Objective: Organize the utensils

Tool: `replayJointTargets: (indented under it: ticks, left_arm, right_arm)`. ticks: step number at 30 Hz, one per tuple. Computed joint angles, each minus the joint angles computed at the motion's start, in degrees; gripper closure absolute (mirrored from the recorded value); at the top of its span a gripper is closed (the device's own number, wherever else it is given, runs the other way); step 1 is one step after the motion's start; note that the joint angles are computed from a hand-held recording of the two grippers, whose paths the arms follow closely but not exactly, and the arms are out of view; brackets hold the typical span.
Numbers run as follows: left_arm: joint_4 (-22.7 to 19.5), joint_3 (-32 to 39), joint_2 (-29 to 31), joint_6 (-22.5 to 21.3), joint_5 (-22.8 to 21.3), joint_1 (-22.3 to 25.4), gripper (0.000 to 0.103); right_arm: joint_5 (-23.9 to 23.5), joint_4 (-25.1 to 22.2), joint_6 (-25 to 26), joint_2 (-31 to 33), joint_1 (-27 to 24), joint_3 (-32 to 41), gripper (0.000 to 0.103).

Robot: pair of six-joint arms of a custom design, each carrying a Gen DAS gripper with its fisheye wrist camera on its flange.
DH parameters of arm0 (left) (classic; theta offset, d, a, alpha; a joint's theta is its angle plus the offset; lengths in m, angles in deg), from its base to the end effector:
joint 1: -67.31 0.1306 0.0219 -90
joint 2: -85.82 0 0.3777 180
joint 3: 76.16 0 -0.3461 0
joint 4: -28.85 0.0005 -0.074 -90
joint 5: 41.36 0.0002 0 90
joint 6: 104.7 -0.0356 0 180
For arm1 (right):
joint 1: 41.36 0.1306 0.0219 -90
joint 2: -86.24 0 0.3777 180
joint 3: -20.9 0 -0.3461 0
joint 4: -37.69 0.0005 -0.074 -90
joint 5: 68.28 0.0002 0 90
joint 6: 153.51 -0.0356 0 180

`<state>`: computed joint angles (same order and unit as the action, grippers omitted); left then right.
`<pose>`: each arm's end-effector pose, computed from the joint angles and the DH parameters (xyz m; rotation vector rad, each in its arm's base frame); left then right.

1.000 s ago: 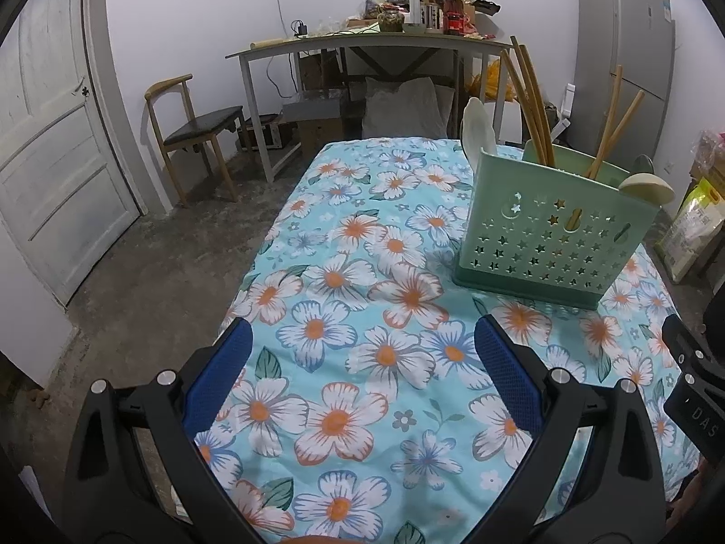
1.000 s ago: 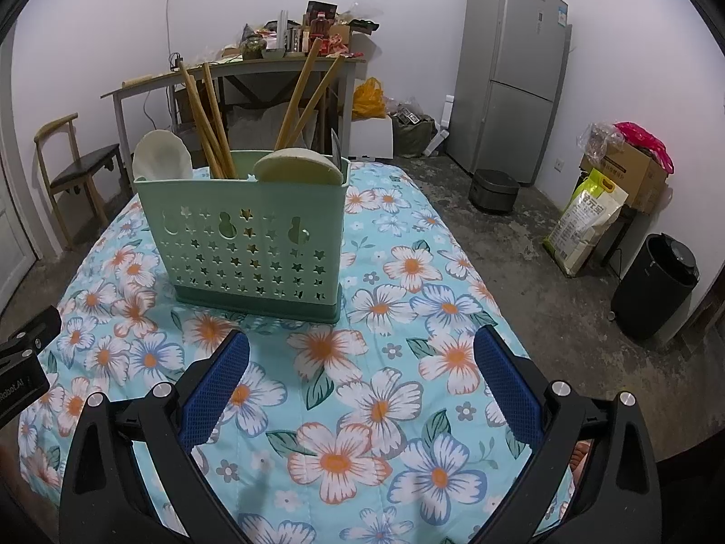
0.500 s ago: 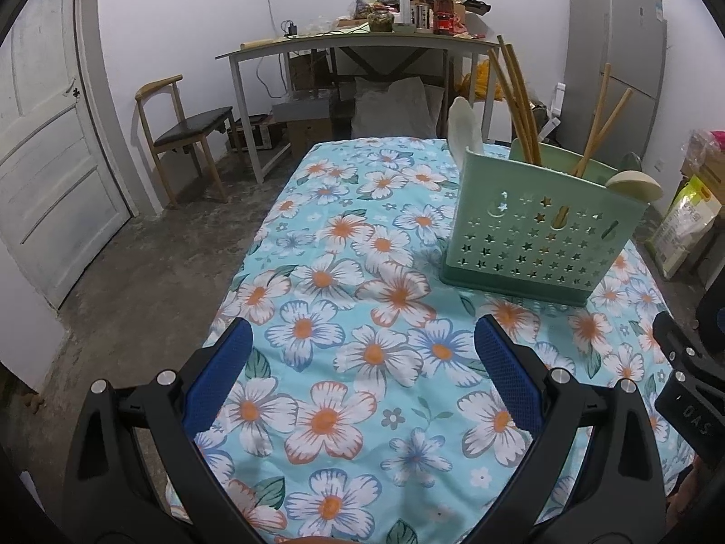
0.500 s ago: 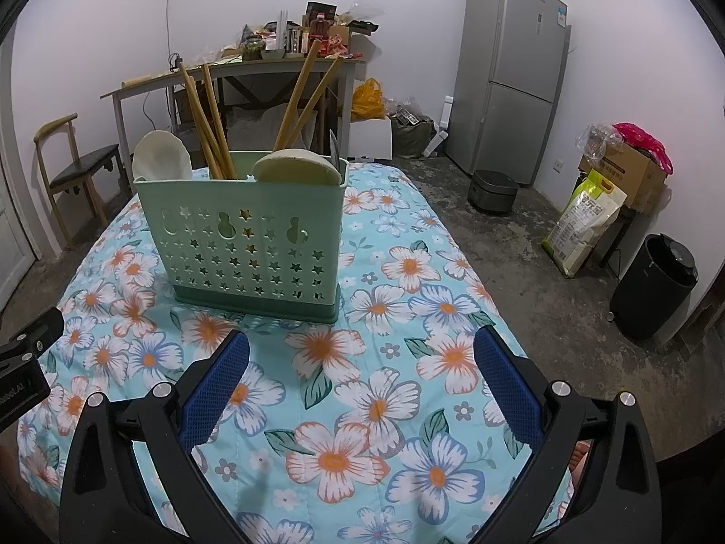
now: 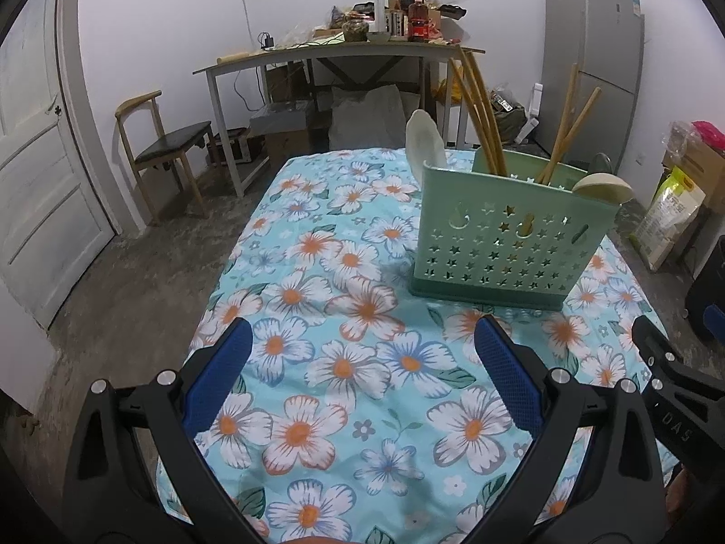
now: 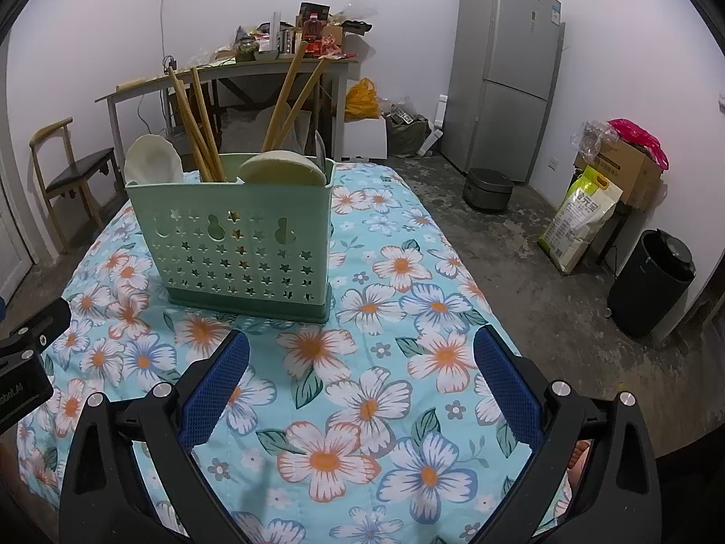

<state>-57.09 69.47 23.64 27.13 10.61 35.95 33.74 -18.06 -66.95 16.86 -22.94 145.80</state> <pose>0.4876 -0.2721 0.5394 -0.4362 2.2747 0.2454 0.5449 0.1731 0.4973 -0.1894 2.2678 -0.0407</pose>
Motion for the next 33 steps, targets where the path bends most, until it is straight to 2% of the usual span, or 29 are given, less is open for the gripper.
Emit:
replayJointTargets:
  ticks: [33]
  left_arm:
    - [-0.3, 2.1, 1.0, -1.0, -0.8, 0.0, 0.008]
  right_arm:
    - [-0.5, -0.3, 0.1, 0.2, 0.0, 0.5, 0.006]
